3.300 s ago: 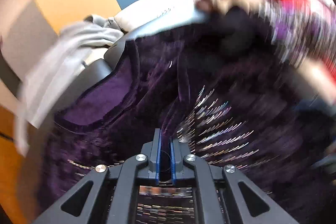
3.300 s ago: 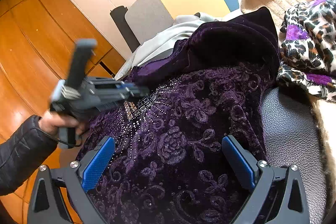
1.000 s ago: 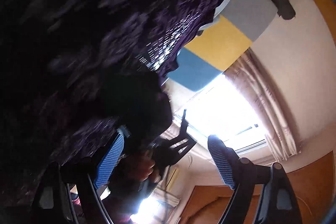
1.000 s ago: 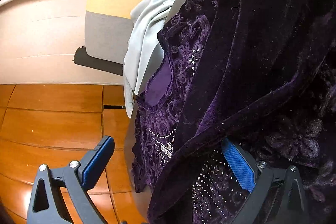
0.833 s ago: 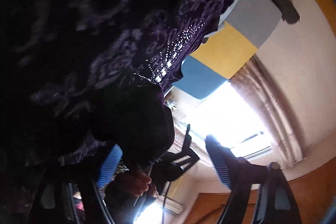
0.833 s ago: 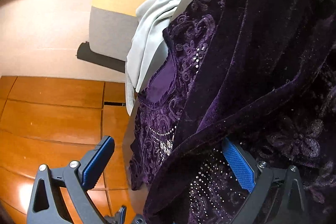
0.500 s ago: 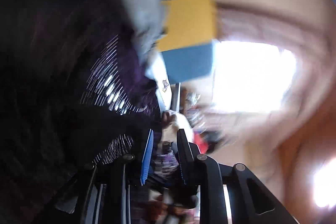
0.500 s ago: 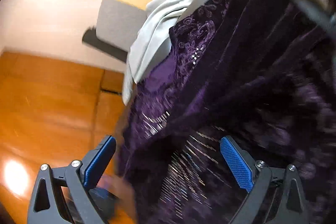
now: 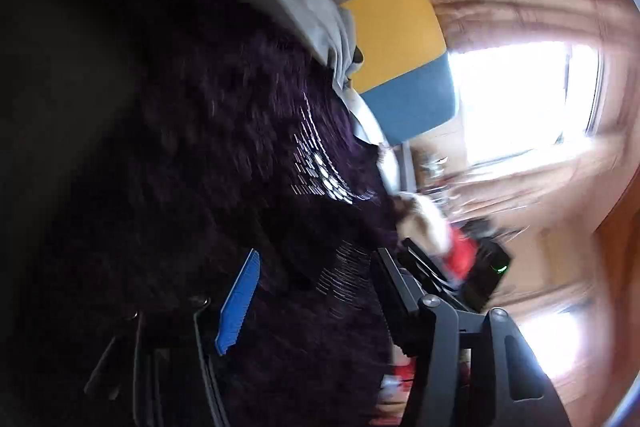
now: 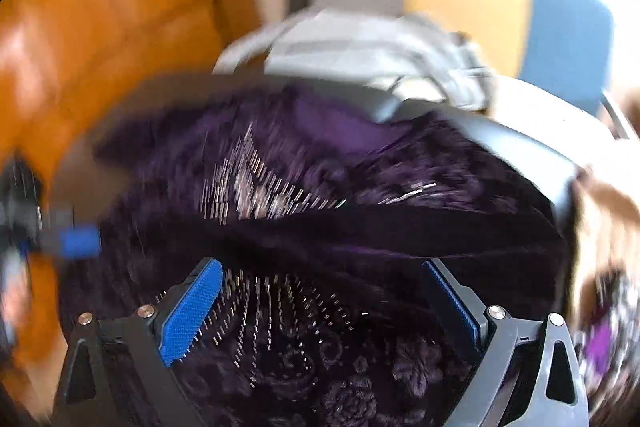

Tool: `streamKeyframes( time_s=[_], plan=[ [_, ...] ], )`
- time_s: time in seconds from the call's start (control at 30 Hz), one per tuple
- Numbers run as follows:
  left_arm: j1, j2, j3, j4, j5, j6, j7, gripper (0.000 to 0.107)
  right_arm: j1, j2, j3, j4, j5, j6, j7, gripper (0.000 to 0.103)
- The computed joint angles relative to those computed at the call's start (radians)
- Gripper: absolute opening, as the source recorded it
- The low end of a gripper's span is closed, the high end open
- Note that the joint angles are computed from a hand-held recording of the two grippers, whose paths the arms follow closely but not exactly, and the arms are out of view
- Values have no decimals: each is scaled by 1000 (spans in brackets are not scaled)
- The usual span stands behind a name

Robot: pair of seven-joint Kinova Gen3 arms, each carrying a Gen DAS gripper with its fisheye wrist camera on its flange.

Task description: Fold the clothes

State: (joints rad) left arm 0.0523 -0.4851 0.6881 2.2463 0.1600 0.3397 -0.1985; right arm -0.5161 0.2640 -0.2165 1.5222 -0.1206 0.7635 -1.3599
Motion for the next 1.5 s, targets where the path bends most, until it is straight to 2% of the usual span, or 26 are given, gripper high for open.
streamKeyframes(
  time_s=[0.1,0.17,0.2,0.23,0.27,0.3,0.37,0.43,0.47,0.5,0.53,0.6,0.7,0.8,0.87,0.9,0.97,1.0,1.07,1.1,1.2,1.27,1.3,1.37,1.4,1.5],
  plan=[
    [81,139,-72,-73,-91,46,-122,65,-83,30,36,-24,119,48,24,93],
    [114,232,-118,-138,-139,109,-203,67,-45,41,-14,-16,162,41,14,90],
    [159,275,-164,-163,-167,131,-244,67,-13,49,-52,-17,182,42,2,85],
    [205,301,-205,-175,-179,137,-285,67,16,55,-87,-20,202,51,-10,74],
    [251,324,-246,-178,-189,127,-325,67,39,61,-114,-22,219,57,-19,67],
    [291,349,-293,-175,-190,101,-366,67,50,63,-129,-21,231,60,-23,54],
    [371,381,-384,-181,-176,78,-447,67,51,61,-124,-13,232,57,-12,51],
    [399,406,-433,-187,-110,66,-529,60,52,50,-119,6,225,32,-4,43],
    [387,406,-435,-183,-72,63,-569,52,42,44,-105,12,225,23,-9,39],
    [356,393,-418,-188,-51,75,-594,23,44,40,-108,19,234,14,-21,30],
    [310,378,-384,-197,-45,93,-602,5,61,36,-126,23,242,9,-32,22],
    [217,352,-302,-219,-83,127,-571,6,101,26,-167,33,251,2,-61,9],
    [101,274,-163,-292,-205,165,-562,6,84,-30,-111,87,173,-49,-31,7],
    [44,225,-24,-413,-327,277,-673,9,48,-122,-38,184,51,-118,23,7],
    [66,246,37,-467,-392,358,-712,14,-14,-182,37,254,-30,-147,62,7],
    [100,262,40,-483,-400,399,-743,19,-57,-200,84,285,-55,-146,82,8],
    [191,298,-6,-485,-368,480,-812,23,-115,-220,151,332,-89,-132,106,14],
    [237,312,-42,-475,-336,521,-831,26,-116,-228,164,361,-129,-135,137,24],
    [291,290,-135,-410,-255,554,-819,27,-66,-256,136,418,-210,-158,183,37],
    [314,273,-181,-363,-215,551,-809,27,-20,-264,104,427,-251,-154,207,49],
    [360,154,-320,-225,-93,474,-741,29,8,-279,112,472,-373,-177,267,75],
    [400,61,-412,-137,-42,392,-666,34,-65,-296,187,526,-454,-241,314,78],
    [399,15,-438,-101,-12,352,-648,41,-111,-308,230,554,-495,-274,335,84],
    [354,-22,-444,-70,3,316,-640,45,-149,-320,262,596,-576,-329,392,87],
    [315,-13,-423,-81,2,321,-649,45,-140,-323,252,611,-617,-350,424,87],
    [293,107,-390,-150,-3,337,-756,49,-20,-313,148,619,-721,-353,530,92]
  ],
)
